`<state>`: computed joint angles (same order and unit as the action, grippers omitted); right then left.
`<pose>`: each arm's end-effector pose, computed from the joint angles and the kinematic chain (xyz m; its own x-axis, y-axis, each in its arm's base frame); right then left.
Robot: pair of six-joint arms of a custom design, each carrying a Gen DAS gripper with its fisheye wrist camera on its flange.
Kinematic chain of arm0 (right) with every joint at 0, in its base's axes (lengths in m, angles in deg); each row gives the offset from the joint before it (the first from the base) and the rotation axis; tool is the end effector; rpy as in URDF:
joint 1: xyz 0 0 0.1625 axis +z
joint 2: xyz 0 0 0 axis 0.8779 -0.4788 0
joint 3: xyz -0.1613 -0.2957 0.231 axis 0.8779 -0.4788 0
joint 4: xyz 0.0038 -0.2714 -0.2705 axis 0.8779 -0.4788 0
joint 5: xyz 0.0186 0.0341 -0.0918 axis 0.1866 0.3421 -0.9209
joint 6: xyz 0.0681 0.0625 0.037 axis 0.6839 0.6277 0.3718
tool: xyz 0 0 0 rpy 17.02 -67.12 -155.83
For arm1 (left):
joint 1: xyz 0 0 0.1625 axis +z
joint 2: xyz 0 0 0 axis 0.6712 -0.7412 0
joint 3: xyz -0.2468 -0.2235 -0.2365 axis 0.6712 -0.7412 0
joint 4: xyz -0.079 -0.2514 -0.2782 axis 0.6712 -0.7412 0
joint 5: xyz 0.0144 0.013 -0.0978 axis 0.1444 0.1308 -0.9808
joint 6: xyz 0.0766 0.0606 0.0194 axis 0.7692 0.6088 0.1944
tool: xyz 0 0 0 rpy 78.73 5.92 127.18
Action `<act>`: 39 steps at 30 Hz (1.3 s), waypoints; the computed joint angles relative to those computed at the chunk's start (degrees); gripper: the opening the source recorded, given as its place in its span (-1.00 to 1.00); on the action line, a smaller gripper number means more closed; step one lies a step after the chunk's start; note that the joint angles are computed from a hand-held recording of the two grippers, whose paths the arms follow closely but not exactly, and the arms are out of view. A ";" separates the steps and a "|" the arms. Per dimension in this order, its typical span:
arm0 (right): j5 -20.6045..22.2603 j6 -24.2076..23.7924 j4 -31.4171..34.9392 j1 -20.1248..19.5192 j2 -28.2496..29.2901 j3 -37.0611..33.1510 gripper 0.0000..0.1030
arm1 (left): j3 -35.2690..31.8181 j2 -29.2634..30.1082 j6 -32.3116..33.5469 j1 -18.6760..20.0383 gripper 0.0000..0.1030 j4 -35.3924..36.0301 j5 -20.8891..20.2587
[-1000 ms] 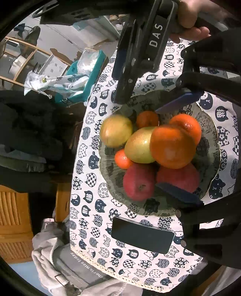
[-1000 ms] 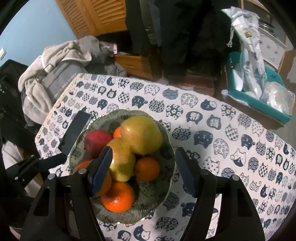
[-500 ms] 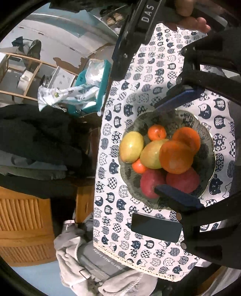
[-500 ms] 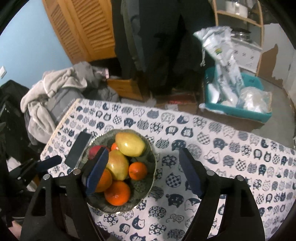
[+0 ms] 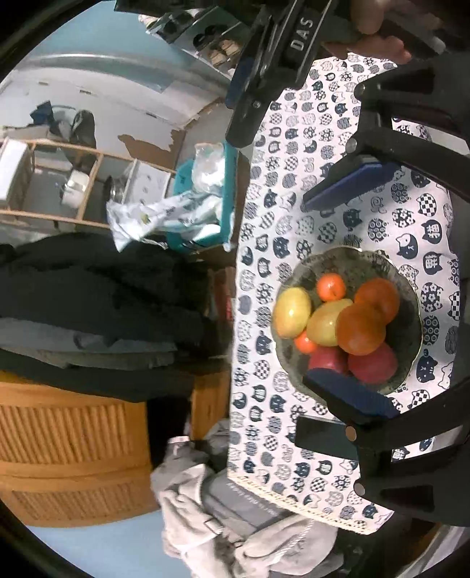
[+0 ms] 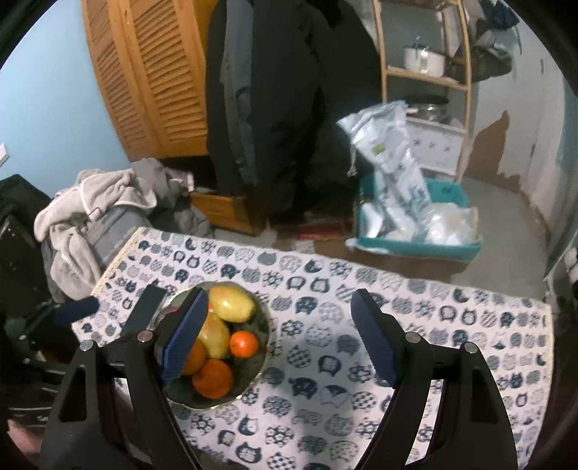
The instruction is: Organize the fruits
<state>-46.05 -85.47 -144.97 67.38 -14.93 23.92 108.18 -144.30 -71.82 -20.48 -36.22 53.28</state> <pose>0.4319 -0.4011 0.1269 -0.6928 -0.5193 0.5004 -0.7036 0.6388 -0.3113 -0.1766 -0.3036 0.3625 -0.7628 -0.1874 -0.6189 0.3328 0.7067 -0.6243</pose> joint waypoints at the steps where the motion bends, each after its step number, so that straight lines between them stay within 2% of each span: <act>1: -0.76 -0.56 -0.82 0.31 -0.27 0.30 0.57 | -0.07 0.03 -0.19 -0.52 0.75 0.26 -0.03; 5: -3.53 -3.32 -3.77 1.45 -1.61 1.84 0.57 | -0.49 0.33 -0.33 -2.17 0.75 0.68 -0.10; 10: -3.65 -4.31 -7.42 1.81 -4.47 4.79 0.57 | -1.18 0.43 -0.52 -4.13 0.82 0.97 0.32; 17: -3.65 -4.48 -7.81 1.89 -7.71 6.61 0.58 | -1.95 1.32 -1.43 -5.86 0.94 2.92 1.31; 39: -4.79 -4.11 -6.07 0.57 -10.97 7.96 0.58 | -2.74 3.10 -4.19 -5.85 0.96 5.36 1.50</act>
<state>-50.84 -89.58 -151.04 67.96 -25.90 31.88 105.44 -141.21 -76.00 -26.32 -30.86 54.78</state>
